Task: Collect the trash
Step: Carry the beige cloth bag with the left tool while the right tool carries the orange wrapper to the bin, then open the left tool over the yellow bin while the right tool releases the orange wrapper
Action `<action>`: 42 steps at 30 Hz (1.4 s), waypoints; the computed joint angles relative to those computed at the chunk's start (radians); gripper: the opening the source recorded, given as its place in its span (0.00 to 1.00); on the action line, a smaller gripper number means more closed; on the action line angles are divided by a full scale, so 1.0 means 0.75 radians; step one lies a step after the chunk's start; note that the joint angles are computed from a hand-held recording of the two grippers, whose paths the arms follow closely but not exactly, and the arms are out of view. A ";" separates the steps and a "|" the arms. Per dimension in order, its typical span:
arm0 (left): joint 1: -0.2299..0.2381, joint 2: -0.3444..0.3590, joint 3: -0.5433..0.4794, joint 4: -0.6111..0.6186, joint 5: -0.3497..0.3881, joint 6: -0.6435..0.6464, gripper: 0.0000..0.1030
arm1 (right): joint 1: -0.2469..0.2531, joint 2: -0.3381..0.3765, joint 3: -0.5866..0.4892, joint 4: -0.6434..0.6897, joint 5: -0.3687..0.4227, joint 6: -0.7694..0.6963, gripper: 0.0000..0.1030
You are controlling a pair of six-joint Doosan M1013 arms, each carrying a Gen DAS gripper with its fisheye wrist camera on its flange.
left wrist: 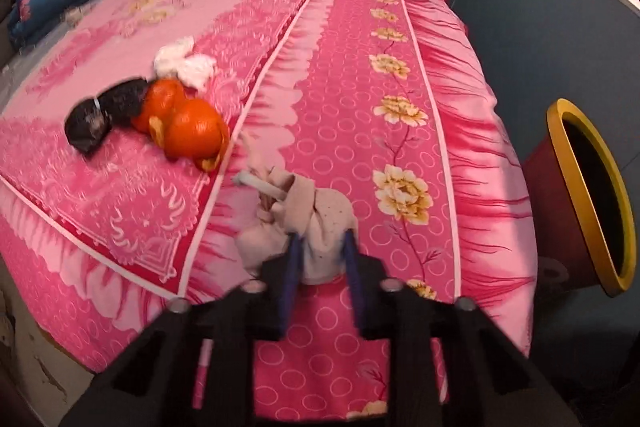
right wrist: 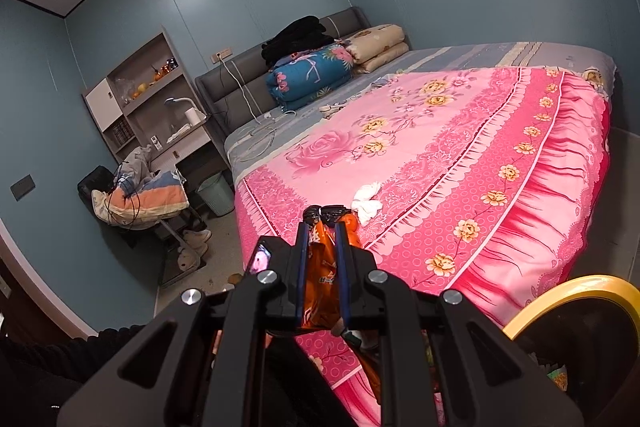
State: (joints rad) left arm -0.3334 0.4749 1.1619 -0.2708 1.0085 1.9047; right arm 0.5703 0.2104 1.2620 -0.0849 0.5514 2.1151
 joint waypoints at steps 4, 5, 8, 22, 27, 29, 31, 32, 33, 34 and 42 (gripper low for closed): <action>-0.004 -0.061 0.038 -0.062 -0.074 0.114 0.06 | 0.000 -0.020 0.022 -0.037 -0.034 0.034 0.12; -0.005 -0.075 0.042 -0.082 -0.085 0.141 0.06 | 0.002 -0.027 0.029 -0.060 -0.044 0.054 0.12; -0.007 -0.109 0.030 -0.179 -0.088 0.218 0.06 | 0.012 -0.063 0.064 -0.196 -0.090 0.183 0.12; -0.099 -0.137 -0.050 -0.528 0.041 0.428 0.06 | 0.113 -0.211 0.179 -1.188 0.209 1.157 0.12; -0.161 -0.124 -0.072 -0.504 0.120 0.451 0.07 | 0.110 -0.223 0.199 -1.230 0.358 1.260 0.13; -0.180 -0.113 -0.082 -0.501 0.161 0.450 0.07 | 0.097 -0.236 0.226 -1.245 0.389 1.327 0.13; -0.201 -0.112 -0.077 -0.492 0.180 0.455 0.07 | 0.079 -0.250 0.254 -1.247 0.399 1.377 0.13; -0.209 -0.109 -0.077 -0.488 0.190 0.458 0.07 | 0.067 -0.257 0.270 -1.240 0.395 1.399 0.13; -0.217 -0.104 -0.078 -0.490 0.208 0.460 0.07 | 0.054 -0.263 0.281 -1.231 0.386 1.411 0.13; -0.224 -0.099 -0.080 -0.492 0.226 0.457 0.07 | 0.043 -0.271 0.298 -1.226 0.378 1.435 0.13; -0.255 -0.089 -0.072 -0.494 0.270 0.474 0.10 | 0.001 -0.301 0.372 -1.259 0.407 1.570 0.21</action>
